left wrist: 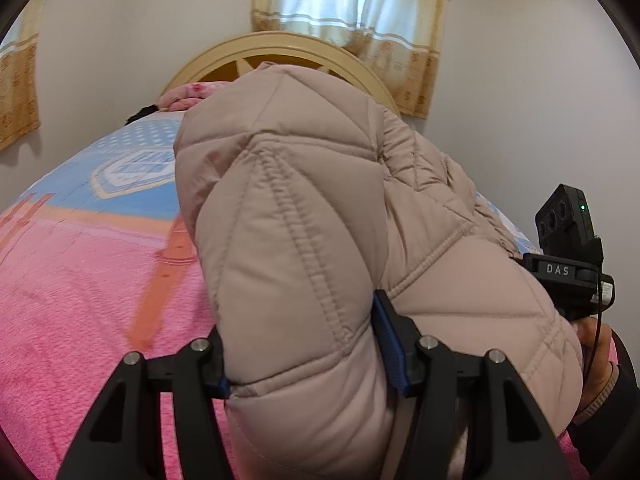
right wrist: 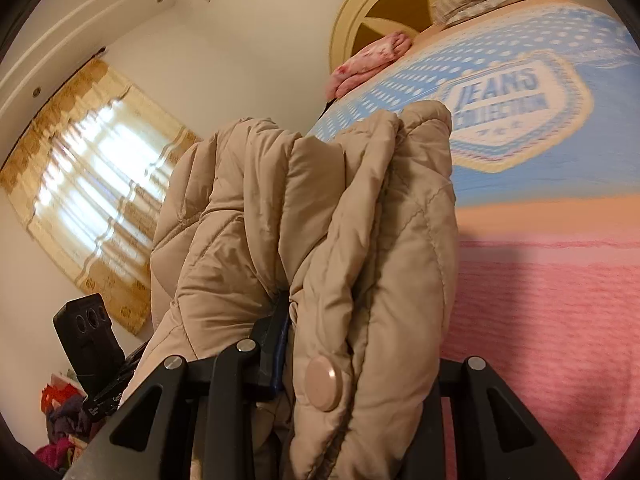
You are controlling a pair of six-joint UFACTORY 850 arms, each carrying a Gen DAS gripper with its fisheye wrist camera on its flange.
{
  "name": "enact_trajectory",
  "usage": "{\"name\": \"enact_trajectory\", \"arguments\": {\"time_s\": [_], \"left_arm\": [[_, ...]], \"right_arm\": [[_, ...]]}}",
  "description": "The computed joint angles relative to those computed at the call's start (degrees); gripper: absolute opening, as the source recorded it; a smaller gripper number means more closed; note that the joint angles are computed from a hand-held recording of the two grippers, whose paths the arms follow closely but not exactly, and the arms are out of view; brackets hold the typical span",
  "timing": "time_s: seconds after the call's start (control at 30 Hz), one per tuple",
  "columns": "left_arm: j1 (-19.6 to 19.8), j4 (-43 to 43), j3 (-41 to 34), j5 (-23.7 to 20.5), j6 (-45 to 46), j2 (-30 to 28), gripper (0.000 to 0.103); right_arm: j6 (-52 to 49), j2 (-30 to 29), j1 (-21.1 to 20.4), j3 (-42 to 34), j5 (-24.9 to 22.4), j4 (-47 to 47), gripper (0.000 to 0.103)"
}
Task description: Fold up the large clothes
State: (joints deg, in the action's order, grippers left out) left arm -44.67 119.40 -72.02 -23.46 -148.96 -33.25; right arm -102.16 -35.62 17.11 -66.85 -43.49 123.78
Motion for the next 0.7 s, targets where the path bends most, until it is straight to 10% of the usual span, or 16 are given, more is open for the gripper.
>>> {"name": "enact_trajectory", "arguments": {"time_s": [0.7], "left_arm": [[2.9, -2.2, 5.7, -2.8, -3.5, 1.3, 0.061]], "right_arm": [[17.1, -13.4, 5.1, -20.0, 2.4, -15.6, 0.031]]}}
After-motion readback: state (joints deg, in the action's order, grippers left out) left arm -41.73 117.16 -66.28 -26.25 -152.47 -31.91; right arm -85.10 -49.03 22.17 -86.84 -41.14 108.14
